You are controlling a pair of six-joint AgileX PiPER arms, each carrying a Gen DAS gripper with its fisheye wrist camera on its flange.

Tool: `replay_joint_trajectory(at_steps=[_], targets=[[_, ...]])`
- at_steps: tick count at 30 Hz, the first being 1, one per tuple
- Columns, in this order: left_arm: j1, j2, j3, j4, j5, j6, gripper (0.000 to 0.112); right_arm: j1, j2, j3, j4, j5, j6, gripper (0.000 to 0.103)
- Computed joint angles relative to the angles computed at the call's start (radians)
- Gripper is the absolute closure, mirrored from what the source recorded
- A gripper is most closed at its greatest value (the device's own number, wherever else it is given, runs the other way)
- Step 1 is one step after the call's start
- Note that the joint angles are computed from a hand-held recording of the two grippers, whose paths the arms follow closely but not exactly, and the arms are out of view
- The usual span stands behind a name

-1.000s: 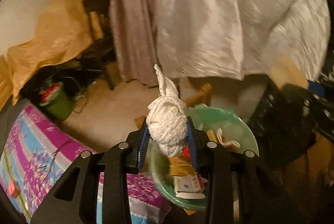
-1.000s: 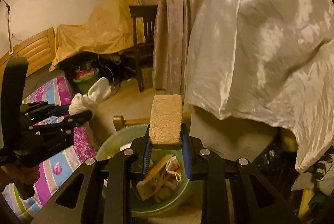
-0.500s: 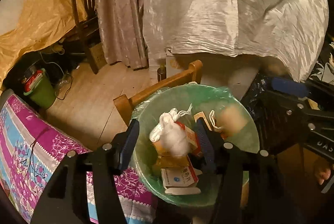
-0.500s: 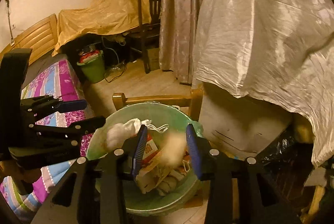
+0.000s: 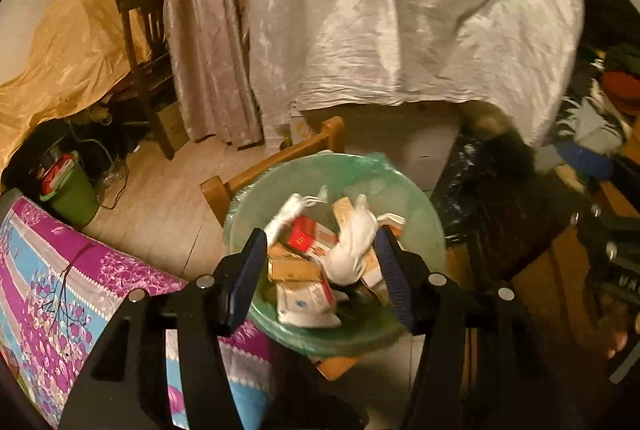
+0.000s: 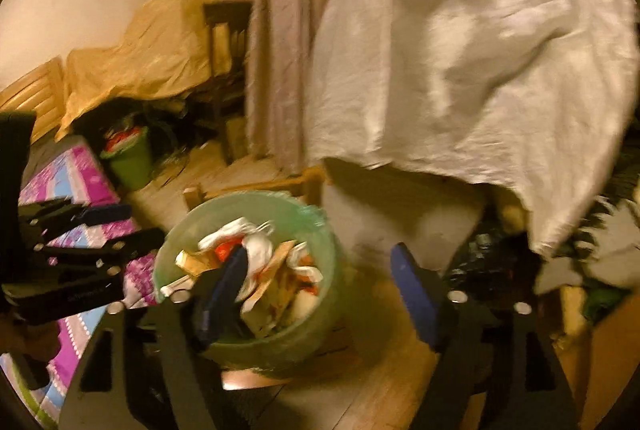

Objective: Collect trash

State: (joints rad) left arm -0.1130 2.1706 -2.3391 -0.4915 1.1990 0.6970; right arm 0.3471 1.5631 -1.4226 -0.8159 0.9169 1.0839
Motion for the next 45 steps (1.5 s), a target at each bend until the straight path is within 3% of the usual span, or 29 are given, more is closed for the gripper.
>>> replay_joint_trajectory(at_steps=[5, 10, 19, 34, 38, 45], targets=[[0.046, -0.1, 0.16, -0.105, -0.004, 0.11, 0.058, 0.097, -0.11, 0.104, -0.138, 0.093, 0.205, 0.005], [0.086, -0.191, 0.305, -0.143, -0.071, 0.175, 0.053, 0.199, -0.084, 0.118, -0.193, 0.22, 0.236, 0.005], [0.11, -0.331, 0.531, -0.214, -0.239, 0.289, 0.047, 0.274, -0.07, 0.171, -0.251, 0.195, 0.284, 0.005], [0.113, -0.317, 0.507, -0.207, -0.21, 0.248, 0.042, 0.218, -0.064, 0.173, -0.181, 0.174, 0.298, 0.005], [0.106, -0.349, 0.569, -0.218, -0.273, 0.296, 0.038, 0.217, -0.06, 0.175, -0.184, 0.173, 0.306, 0.005], [0.084, -0.388, 0.634, -0.211, -0.313, 0.356, 0.037, 0.202, -0.071, 0.196, -0.18, 0.163, 0.338, 0.005]])
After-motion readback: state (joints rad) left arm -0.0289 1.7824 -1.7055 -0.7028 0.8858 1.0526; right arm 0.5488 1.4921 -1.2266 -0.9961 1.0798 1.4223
